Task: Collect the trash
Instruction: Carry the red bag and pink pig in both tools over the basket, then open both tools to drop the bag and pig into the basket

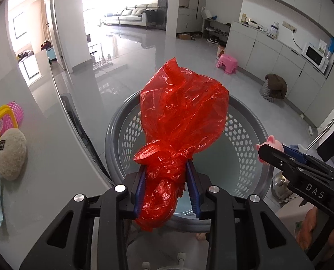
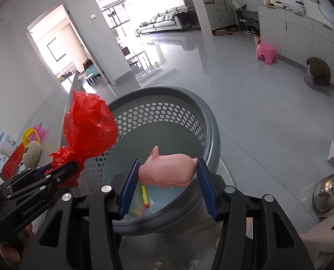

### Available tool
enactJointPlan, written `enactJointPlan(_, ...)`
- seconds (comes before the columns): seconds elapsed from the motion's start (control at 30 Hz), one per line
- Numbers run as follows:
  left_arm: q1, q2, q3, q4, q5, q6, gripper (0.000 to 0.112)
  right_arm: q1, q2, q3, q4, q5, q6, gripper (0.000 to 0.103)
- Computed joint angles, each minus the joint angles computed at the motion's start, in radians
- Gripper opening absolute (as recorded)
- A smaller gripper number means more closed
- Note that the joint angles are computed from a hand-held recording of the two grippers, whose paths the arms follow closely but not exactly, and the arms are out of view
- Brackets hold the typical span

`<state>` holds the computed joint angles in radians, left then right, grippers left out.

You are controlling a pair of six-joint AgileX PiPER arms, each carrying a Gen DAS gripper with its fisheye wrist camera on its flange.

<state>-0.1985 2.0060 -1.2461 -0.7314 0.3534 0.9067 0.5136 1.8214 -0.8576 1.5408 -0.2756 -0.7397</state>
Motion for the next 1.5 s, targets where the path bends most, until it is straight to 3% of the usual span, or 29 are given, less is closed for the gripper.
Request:
enactJointPlan(0.27, -0.008, 0.031, -0.037, 0.076, 0.007, -0.094, 0.036, -0.034, 0.046, -0.06, -0.006, 0.039, -0.031, 0.051)
enactJointPlan(0.37, 0.0, 0.027, -0.041, 0.059, 0.015, -0.078, 0.046, -0.038, 0.051, -0.064, -0.022, 0.049, -0.018, 0.052)
enactJointPlan(0.5, -0.003, 0.01, -0.023, 0.052, 0.001, -0.077, 0.061, -0.031, 0.041, -0.048, -0.119, 0.022, 0.09, 0.064)
enactJointPlan(1.03, 0.0, -0.026, 0.013, 0.086, -0.009, -0.125, 0.062, -0.014, -0.019, 0.043, -0.238, 0.007, 0.257, 0.065)
enactJointPlan(1.5, 0.023, -0.104, 0.093, -0.008, -0.024, -0.035, 0.064, 0.063, -0.068, 0.073, -0.123, -0.037, 0.192, 0.065)
